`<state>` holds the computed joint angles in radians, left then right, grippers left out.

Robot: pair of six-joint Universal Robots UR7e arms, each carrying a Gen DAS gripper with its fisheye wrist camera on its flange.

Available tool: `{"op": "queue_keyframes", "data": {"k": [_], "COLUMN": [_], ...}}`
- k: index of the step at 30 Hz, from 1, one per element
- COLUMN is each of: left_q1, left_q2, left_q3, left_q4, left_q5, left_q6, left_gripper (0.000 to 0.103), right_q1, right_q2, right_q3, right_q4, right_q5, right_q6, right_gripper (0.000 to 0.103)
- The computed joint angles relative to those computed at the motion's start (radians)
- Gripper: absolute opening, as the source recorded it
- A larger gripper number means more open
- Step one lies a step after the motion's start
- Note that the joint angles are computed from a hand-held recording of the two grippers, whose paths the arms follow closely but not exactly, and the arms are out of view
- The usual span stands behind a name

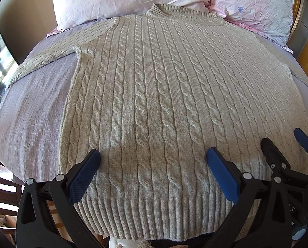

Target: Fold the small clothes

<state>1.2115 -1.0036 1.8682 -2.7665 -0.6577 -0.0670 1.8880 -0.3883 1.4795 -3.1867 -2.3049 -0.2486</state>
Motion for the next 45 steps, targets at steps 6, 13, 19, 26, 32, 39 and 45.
{"op": "queue_keyframes", "data": {"k": [6, 13, 19, 26, 32, 39, 45], "left_q1": [0.0, 0.0, -0.01, 0.028, 0.106, 0.169, 0.19], "left_q2": [0.0, 0.006, 0.023, 0.012, -0.022, -0.019, -0.03], "left_q3": [0.0, 0.016, 0.072, 0.073, -0.042, -0.103, -0.144], "left_q4": [-0.001, -0.07, -0.309, -0.629, -0.416, -0.44, -0.464], "left_q5": [0.0, 0.001, -0.006, -0.293, -0.504, -0.629, -0.55], "left_q6": [0.001, 0.047, 0.213, 0.484, 0.351, 0.287, 0.281], "left_gripper": [0.102, 0.102, 0.102, 0.102, 0.102, 0.102, 0.102], "right_q1": [0.004, -0.019, -0.074, -0.241, -0.394, -0.468, -0.501], "right_q2": [0.003, -0.002, -0.114, -0.257, -0.266, -0.254, -0.229], "right_q3": [-0.007, 0.035, 0.067, -0.13, -0.332, -0.366, -0.409], "right_q4": [0.005, -0.138, -0.14, -0.006, 0.324, 0.218, 0.167], "right_q5": [-0.002, 0.088, 0.24, 0.134, 0.072, 0.172, 0.251], "right_q6": [0.003, -0.13, -0.099, 0.307, 0.731, 0.787, 0.801], "right_gripper": [0.101, 0.101, 0.101, 0.067, 0.029, 0.018, 0.007]}}
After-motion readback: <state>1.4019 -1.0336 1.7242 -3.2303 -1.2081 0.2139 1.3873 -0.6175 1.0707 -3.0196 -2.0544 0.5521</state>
